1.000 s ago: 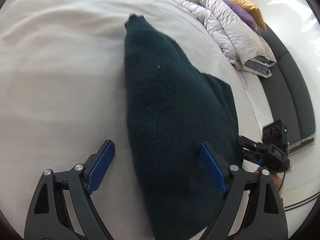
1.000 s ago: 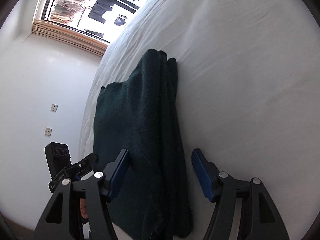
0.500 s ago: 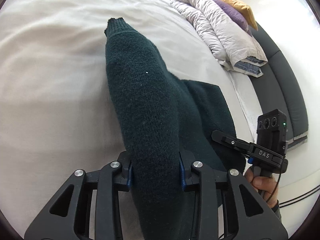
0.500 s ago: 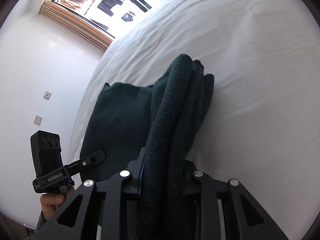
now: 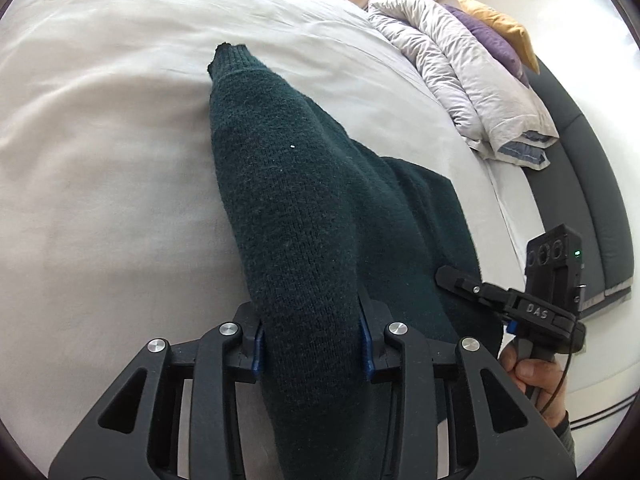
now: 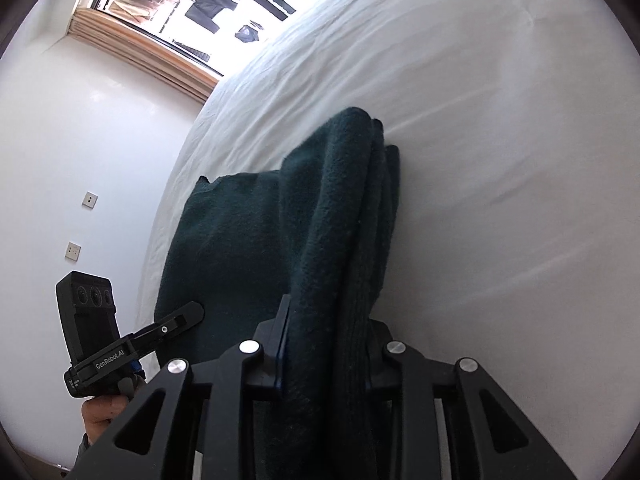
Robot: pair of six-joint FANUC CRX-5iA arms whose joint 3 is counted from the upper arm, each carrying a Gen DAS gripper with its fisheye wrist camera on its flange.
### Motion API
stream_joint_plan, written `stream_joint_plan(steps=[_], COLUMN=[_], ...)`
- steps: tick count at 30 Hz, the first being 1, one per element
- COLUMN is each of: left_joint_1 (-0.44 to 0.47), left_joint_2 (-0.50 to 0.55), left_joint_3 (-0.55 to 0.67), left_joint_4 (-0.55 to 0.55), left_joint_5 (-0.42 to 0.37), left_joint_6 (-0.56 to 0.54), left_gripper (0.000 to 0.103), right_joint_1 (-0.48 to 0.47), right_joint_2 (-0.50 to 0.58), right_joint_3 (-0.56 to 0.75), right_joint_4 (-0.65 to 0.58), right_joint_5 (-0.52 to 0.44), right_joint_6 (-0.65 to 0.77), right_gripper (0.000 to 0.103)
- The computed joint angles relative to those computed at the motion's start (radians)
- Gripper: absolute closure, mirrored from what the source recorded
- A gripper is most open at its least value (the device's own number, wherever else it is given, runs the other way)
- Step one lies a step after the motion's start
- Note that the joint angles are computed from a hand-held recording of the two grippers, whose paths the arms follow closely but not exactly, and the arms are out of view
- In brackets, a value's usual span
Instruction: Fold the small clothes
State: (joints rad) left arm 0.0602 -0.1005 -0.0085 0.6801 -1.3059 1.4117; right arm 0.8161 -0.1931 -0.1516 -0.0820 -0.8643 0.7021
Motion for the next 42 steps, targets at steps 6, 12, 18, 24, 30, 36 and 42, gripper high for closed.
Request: stream_joint_plan(steps=[6, 12, 18, 24, 30, 36, 42], left_joint_1=[0.030, 0.059, 0.072, -0.015, -0.142, -0.225, -0.257], left_joint_2=[-0.046, -0.138, -0.397, -0.695, -0.779, -0.798, -0.807], left_joint_3=[-0.114, -0.110, -0.110, -0.060, 0.133, 0.303, 0.420], left_joint_4=[0.059, -0.036, -0.227, -0.533, -0.790, -0.899, -0.907], left_joint_5=[0.038, 0.056, 0.113, 0.229, 0.018, -0.235, -0.436], left_joint_6=[-0.082, -0.074, -0.138, -0.008, 0.175, 0.216, 0.237], left_gripper=[0.058, 0.047, 0.038, 0.000, 0.000, 0.000, 0.000], right_joint_1=[0.001, 0.078, 0.451, 0.900, 1.119, 1.220, 1.276], right_joint_2=[-0.049, -0.182, -0.326, -0.254, -0.043, 0.100, 0.193], right_joint_3=[-0.066, -0.190, -0.330, -0.298, -0.166, -0.005, 0.097], right_joint_4=[0.000, 0.214, 0.751, 1.157, 1.434, 1.459, 1.388], right_joint_5=[0.051, 0.078, -0.169, -0.582, -0.887, -1.041, -1.129], right_joint_6=[-0.007, -0.260, -0.677, -0.866, -0.817, -0.758, -0.718], right_gripper=[0.072, 0.058, 0.054, 0.012, 0.000, 0.000, 0.000])
